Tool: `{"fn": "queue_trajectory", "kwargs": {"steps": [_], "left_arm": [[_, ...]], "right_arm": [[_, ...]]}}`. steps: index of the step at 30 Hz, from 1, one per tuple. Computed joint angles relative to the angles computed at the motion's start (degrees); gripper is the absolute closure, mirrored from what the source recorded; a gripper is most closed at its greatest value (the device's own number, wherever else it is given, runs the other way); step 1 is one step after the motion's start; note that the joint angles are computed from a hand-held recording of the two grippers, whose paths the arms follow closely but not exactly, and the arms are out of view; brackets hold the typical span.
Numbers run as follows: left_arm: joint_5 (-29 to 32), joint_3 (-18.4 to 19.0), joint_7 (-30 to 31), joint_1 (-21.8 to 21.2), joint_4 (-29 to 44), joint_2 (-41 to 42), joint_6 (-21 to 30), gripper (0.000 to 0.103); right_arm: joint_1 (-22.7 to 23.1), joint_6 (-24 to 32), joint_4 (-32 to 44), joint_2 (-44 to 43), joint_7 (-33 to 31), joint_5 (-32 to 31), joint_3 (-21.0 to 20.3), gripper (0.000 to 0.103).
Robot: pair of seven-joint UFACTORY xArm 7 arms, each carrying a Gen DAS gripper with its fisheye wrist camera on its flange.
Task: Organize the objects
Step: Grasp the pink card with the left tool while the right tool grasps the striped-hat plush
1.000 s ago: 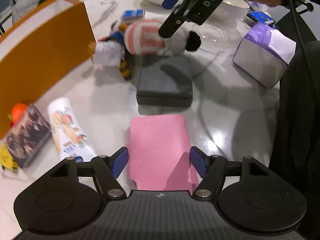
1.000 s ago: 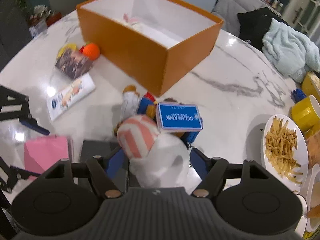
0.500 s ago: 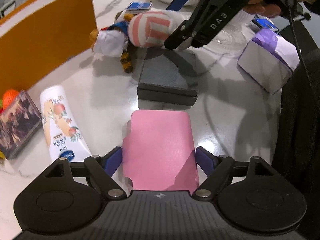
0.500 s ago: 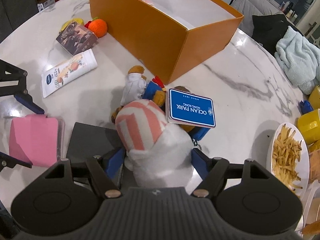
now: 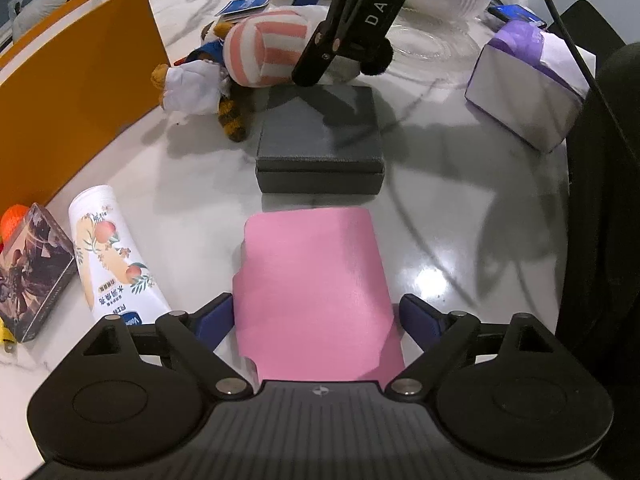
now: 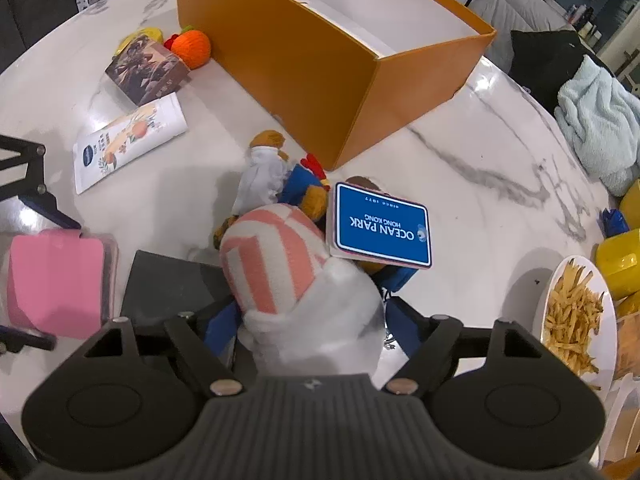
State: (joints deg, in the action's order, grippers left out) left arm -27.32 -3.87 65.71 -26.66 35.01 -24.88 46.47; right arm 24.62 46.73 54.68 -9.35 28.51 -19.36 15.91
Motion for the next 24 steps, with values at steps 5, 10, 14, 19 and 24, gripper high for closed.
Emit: {"fn": "queue_trajectory", "kwargs": {"steps": [5, 10, 14, 19, 24], "left_arm": [[0.6, -0.4, -0.9, 0.3, 0.9, 0.8, 0.1, 0.004], [0.9, -0.6, -1.5, 0.4, 1.6, 2.0, -0.1, 0.007], [1.0, -0.7, -1.8, 0.7, 2.0, 2.4, 0.2, 0.008], [0.3, 0.2, -1.2, 1.3, 2.8, 2.1, 1.5, 0.008], [-1.4, 0.8, -1.0, 1.9, 3.9, 2.6, 2.1, 0.008]], "right_arm": [[-0.3, -2.3, -1.6, -0.8, 0.9, 3.3, -0.8, 0.022], [-0.5, -2.7, -2.3, -1.5, 1.9, 2.8, -0.1, 0.027], [-0.5, -1.9, -1.9, -1.6, 2.4, 1.5, 0.4, 0.031], [-0.2, -0.8, -1.7, -2.1, 2.3, 1.3, 0.5, 0.034], [-0.2, -0.4, -1.9, -3.8, 2.4, 1.8, 0.8, 0.035]]}}
